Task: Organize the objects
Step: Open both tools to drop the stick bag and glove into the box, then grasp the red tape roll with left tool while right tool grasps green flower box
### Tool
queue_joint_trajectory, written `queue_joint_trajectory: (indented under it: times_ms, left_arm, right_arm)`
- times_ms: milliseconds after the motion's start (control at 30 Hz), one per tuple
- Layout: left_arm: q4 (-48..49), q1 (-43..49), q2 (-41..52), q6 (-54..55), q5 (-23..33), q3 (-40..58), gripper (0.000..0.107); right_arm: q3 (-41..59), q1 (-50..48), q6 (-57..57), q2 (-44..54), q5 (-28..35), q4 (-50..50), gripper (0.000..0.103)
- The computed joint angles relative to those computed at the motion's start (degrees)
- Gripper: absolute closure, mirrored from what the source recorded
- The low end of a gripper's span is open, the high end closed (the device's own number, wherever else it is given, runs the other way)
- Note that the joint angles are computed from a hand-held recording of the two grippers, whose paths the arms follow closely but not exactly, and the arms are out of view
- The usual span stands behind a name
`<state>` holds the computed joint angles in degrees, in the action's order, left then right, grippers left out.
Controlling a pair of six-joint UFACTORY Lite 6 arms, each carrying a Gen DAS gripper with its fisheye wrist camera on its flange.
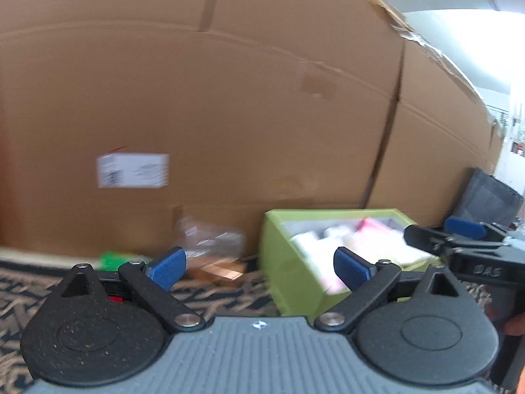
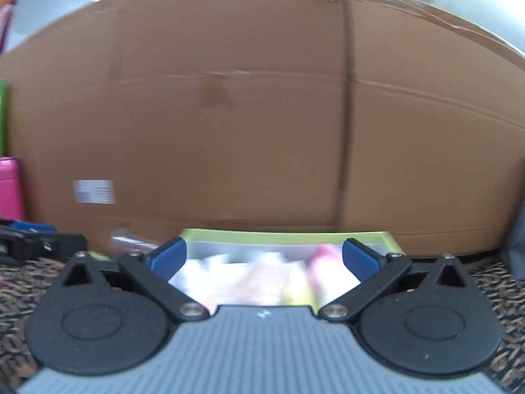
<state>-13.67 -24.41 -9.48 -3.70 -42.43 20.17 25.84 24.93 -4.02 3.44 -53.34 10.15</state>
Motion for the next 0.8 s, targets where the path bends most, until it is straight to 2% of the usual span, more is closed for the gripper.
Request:
queue_joint_trajectory:
  times_ms: [133,200,300,433,500,600,700,800]
  left_arm:
    - [6.1,9.1,-5.9,-1.6,-2.7,-10.8,0.007]
    - [15.1,17.3,-6.4,-4.9,-3.0,-13.4,0.007]
    - [22.8,27.4,-2.6,-7.2,-4.8,-12.8,0.007]
    - [28.6,34.3,3.3,-9.6,-6.2,-8.0,0.007]
    - [32.0,36.2,6.5,-12.0,-6.5,-4.7,0.007]
    - [32.1,35.5,13.0,-12.2,-7.0,1.7,0.007]
    - [31.3,34.8,19.0,-10.0,-4.7,8.2,0.009]
    - [34.4,38.5,20.5,-12.3,-5.4,9.7,0.009]
  right_arm:
    - [-0.3,11.6,1.7,5.1,-4.5,3.2,0.0]
    - [4.7,16.3,1.0,10.2,-3.0,3.8,0.0]
    - [16.1,19.0,0.3,21.2,0.7,2.8,0.0]
    - [31.3,22.2,-3.3,31.2,8.3,6.8,0.005]
    - [34.7,22.1,-2.7,34.0,9.6,6.8,0.006]
    - [39.0,22.3,-2.9,37.2,11.8,7.9,0.006]
    - [42.2,21.7,-3.0,39.1,14.3,8.1,0.007]
    - [49.0,21.0,-0.6,43.0,17.5,6.7,0.007]
